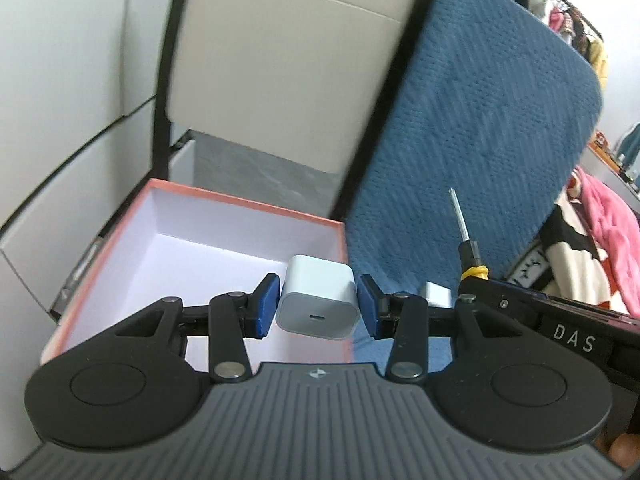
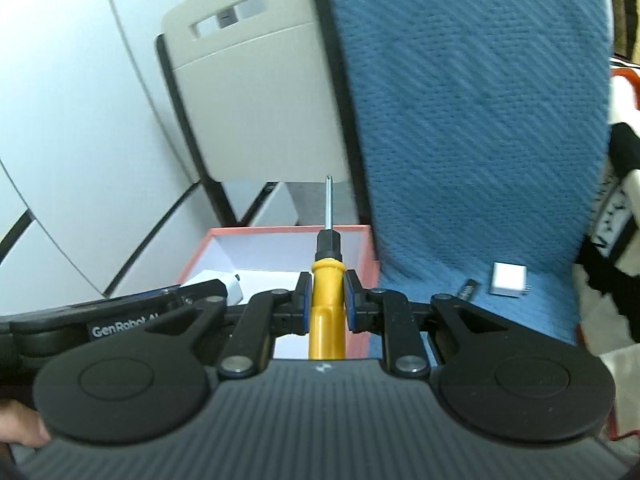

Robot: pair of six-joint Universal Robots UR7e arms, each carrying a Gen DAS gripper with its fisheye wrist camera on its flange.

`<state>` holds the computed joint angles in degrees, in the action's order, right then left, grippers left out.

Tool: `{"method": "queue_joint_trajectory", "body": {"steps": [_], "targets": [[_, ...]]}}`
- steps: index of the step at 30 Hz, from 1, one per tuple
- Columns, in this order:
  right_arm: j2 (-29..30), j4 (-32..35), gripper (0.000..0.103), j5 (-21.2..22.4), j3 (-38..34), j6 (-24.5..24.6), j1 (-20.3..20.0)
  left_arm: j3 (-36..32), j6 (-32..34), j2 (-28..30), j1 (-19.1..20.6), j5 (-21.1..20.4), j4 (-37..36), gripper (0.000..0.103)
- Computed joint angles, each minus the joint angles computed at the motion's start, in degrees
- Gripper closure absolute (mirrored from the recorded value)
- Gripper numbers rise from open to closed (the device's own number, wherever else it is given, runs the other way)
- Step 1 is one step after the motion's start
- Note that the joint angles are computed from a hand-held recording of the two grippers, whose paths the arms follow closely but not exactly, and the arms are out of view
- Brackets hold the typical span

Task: Organize rigid objects
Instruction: 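Carry the charger and screwdriver in both tools over the pink box, then open the left tool dropping the charger while the right tool releases the screwdriver into the box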

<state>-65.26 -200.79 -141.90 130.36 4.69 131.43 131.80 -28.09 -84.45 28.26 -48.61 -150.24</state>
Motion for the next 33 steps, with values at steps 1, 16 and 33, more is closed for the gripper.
{"method": "queue_joint_trajectory", "body": {"steps": [1,16,33], "targets": [[1.0,0.4,0.083,0.6,-0.8,0.3,-0.2,-0.1,0.4,-0.5,0.9,0.0,0.4,0.054],[16.5,4.3,0.083,5.9,-10.5,0.3,-7.4,-1.0,9.5,0.4,18.3,-2.3,0.3,0.054],[24.1,5.1,0.082,5.5,-15.3,-3.6,-13.9,-4.2,16.0,10.3,27.9,-5.9,-6.0,0.045]]}}
